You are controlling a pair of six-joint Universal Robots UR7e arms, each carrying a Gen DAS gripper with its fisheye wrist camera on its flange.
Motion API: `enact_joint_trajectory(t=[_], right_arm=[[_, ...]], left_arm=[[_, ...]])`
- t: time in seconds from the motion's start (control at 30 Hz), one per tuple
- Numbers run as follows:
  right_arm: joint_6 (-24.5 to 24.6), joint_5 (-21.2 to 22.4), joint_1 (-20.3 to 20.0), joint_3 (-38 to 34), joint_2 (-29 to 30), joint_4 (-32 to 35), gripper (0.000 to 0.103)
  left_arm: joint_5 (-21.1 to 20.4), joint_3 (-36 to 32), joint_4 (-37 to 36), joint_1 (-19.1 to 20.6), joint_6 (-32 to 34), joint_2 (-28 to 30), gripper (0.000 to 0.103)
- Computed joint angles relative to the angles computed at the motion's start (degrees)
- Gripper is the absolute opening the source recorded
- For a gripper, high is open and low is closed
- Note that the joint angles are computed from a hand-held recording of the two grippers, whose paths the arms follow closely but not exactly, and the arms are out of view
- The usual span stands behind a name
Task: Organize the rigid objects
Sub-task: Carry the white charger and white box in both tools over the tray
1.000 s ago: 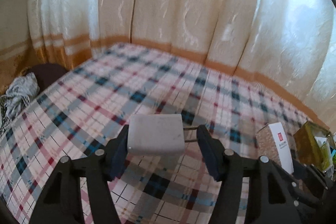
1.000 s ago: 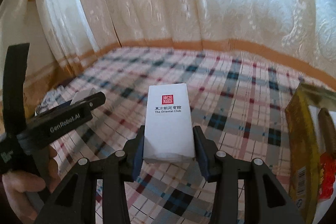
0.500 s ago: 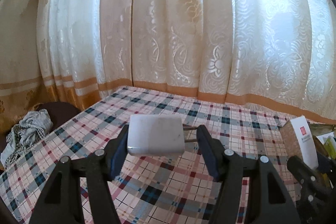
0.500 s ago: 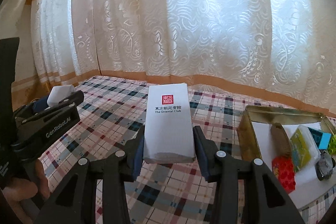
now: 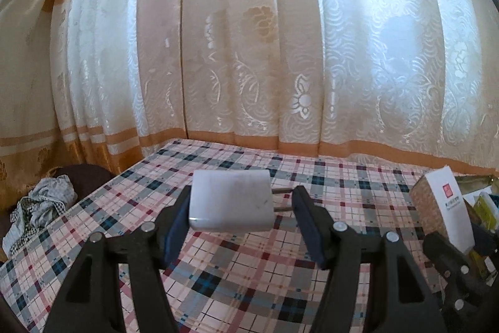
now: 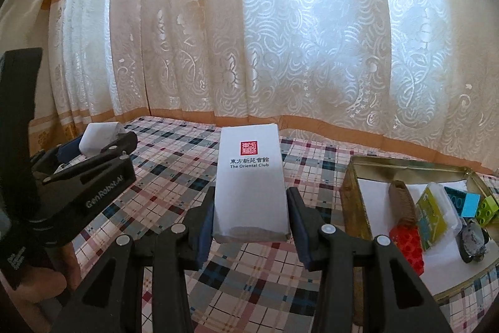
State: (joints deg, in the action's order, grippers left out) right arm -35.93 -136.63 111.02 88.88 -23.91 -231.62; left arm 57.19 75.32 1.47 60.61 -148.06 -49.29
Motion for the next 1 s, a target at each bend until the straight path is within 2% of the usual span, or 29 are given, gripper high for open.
enact_joint_trajectory(t=[0.1, 0.3, 0.53, 1.0], right_arm=[[0.23, 0.04, -0.03, 0.88, -0.46, -0.42, 0.046], [0.12, 0.51, -0.02, 2.68, -1.55, -2.45, 0.046], [0.51, 1.13, -0.15, 4.52, -2.99, -4.11, 0.046], [-2.84, 0.26, 0.20, 7.72, -5.04, -10.77, 0.046]], left_arm=[[-0.37, 0.34, -0.60, -0.25, 0.22, -0.04, 0.063], [0.02, -0.52, 2.28, -0.49, -3.34, 0.29, 0.063], [1.12, 2.03, 2.25, -2.14, -4.63, -1.01, 0.063], [1.64, 5.89, 1.00, -5.38, -7.28, -1.99, 0.063]])
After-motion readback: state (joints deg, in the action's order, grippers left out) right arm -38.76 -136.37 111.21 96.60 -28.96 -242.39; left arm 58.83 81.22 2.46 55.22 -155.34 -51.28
